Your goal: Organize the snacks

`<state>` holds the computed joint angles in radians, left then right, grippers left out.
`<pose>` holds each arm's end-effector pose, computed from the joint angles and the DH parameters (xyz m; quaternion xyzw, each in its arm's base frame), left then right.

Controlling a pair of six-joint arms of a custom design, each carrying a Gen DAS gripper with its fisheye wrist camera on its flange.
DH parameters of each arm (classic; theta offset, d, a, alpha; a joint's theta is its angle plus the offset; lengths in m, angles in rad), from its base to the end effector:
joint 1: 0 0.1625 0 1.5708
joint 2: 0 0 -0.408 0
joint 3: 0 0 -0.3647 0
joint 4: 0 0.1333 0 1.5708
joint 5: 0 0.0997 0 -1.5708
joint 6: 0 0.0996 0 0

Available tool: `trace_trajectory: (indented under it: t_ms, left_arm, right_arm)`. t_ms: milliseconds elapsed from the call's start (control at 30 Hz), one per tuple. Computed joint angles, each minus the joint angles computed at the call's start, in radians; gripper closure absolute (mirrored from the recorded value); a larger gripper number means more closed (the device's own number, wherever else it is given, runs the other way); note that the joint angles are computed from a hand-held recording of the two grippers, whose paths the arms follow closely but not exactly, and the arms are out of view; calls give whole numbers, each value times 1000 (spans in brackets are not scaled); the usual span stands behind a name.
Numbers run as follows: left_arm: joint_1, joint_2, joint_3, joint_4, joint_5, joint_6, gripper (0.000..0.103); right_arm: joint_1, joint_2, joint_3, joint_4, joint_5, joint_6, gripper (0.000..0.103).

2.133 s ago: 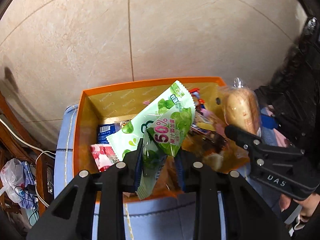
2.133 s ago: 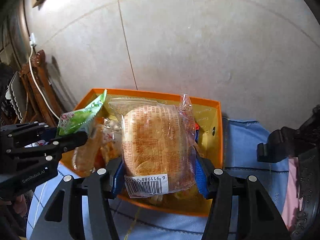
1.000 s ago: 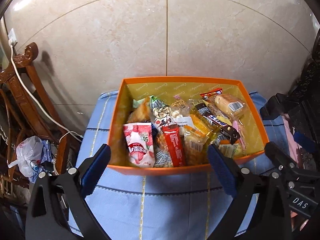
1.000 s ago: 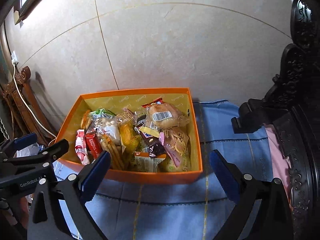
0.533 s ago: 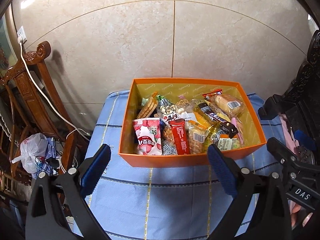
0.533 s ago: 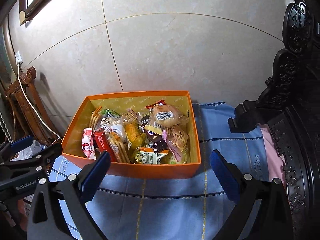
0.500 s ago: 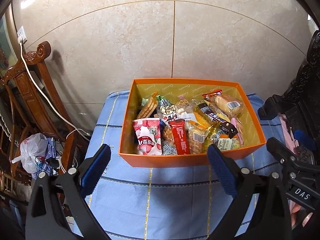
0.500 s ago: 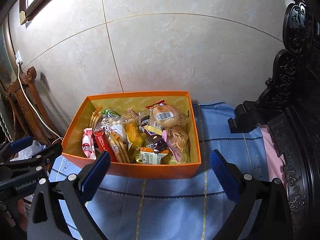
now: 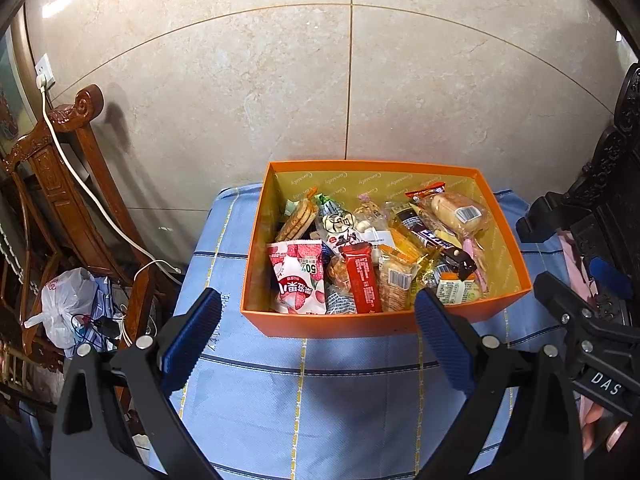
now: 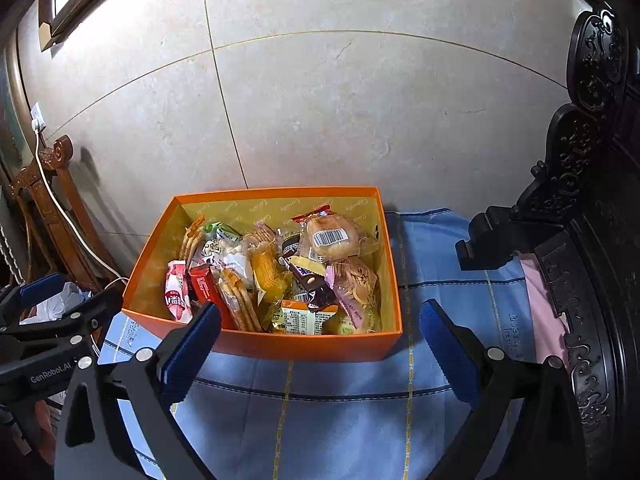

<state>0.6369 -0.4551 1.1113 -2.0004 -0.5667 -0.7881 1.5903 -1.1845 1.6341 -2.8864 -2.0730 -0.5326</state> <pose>-0.4661 -0.6151 0.0448 0.1177 0.8647 -0.2981 0.3868 0.0973 -0.6115 0.4013 0.1393 -0.8744 0.3359 0.3213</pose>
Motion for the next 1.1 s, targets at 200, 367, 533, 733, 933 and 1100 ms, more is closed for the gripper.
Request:
trace_trajectory:
  t_ms: [200,367,533,733,933,1100]
  left_arm:
    - [2,1,-2,3,0,0,8]
    - [3,1,-2,3,0,-1,8]
    - [3,2,-4,7,1,-3,8]
    - [6,1,6,-2,2,4,6]
    - [2,2,2,12,13,4,4]
    - [1,5,-3,22,13,7,4]
  right_arm:
    - [-1,-1,1,1,1,0,3]
    - [-2,3,-4,5,0,1,3]
    - [-3,6,-6,5,-1,0,3]
    - [-4,6,-5,5,1,0,3]
    - [-5,6,-4,6,0,2,3]
    - [-5,5,-3,7,1,1,3]
